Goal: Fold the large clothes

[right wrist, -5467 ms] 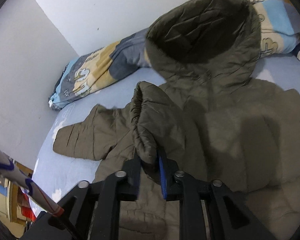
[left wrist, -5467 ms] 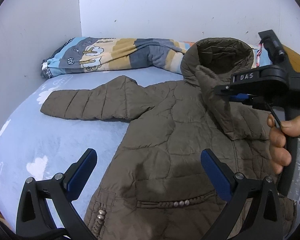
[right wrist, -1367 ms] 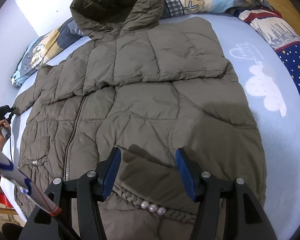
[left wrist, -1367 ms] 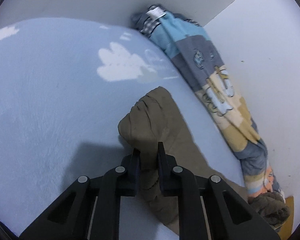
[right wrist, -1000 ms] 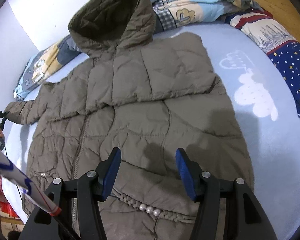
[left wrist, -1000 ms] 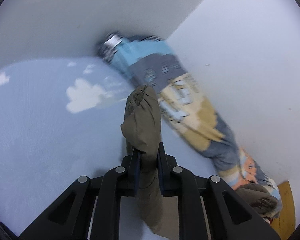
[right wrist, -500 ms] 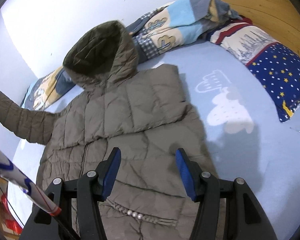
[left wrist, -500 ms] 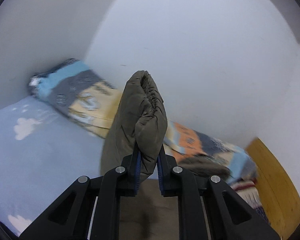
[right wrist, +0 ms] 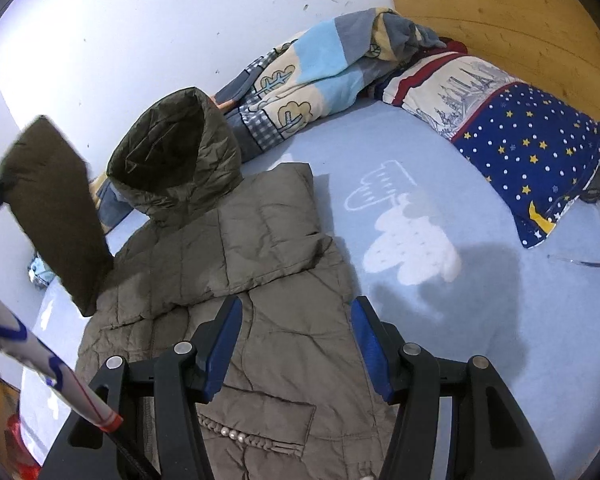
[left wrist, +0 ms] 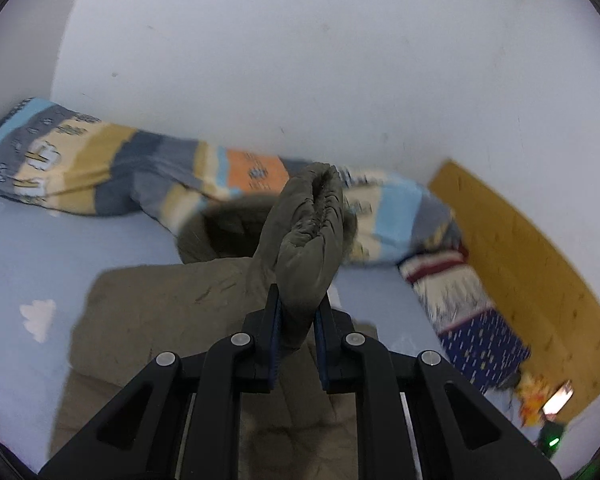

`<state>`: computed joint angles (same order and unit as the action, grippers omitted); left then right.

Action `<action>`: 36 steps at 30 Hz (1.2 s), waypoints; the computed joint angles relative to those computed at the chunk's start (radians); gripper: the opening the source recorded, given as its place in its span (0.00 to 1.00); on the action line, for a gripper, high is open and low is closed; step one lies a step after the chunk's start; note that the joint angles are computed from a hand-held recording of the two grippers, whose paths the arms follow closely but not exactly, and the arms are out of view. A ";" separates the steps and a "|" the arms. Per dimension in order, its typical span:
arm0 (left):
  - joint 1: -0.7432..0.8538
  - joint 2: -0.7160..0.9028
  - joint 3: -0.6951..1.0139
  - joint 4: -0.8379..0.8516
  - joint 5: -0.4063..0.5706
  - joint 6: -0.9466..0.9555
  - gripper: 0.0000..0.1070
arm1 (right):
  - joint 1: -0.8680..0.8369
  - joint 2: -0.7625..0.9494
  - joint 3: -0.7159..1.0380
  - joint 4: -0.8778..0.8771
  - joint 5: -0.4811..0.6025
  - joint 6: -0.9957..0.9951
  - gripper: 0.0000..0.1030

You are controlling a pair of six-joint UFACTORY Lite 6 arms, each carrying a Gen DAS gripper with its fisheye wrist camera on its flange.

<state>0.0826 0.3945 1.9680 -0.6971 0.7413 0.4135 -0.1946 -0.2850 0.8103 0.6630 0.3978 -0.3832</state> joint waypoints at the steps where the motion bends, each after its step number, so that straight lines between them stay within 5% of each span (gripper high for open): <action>1: -0.040 -0.016 -0.065 0.013 -0.047 0.004 0.13 | -0.007 -0.001 0.000 0.007 0.006 -0.010 0.60; 10: -0.267 -0.008 -0.444 0.131 -0.375 -0.028 0.13 | -0.036 0.002 0.008 0.040 0.027 -0.050 0.60; 16: -0.343 0.039 -0.499 0.285 -0.467 -0.144 0.19 | -0.017 0.011 0.012 0.015 0.023 -0.021 0.60; 17: -0.340 0.040 -0.502 0.262 -0.458 -0.112 0.26 | -0.015 0.014 0.014 0.014 0.021 -0.020 0.60; 19: -0.339 0.023 -0.515 0.212 -0.426 -0.039 0.56 | -0.011 0.023 0.019 0.018 0.018 -0.021 0.60; 24: -0.276 -0.170 -0.647 0.020 -0.378 0.216 0.57 | -0.023 0.074 0.048 0.132 0.033 -0.100 0.60; 30: 0.039 -0.414 -0.840 0.031 -0.248 0.355 0.61 | -0.084 0.211 0.086 0.527 0.174 -0.411 0.60; 36: 0.369 -0.378 -0.889 -0.093 -0.236 0.593 0.62 | -0.045 0.455 0.181 0.765 0.290 -0.555 0.60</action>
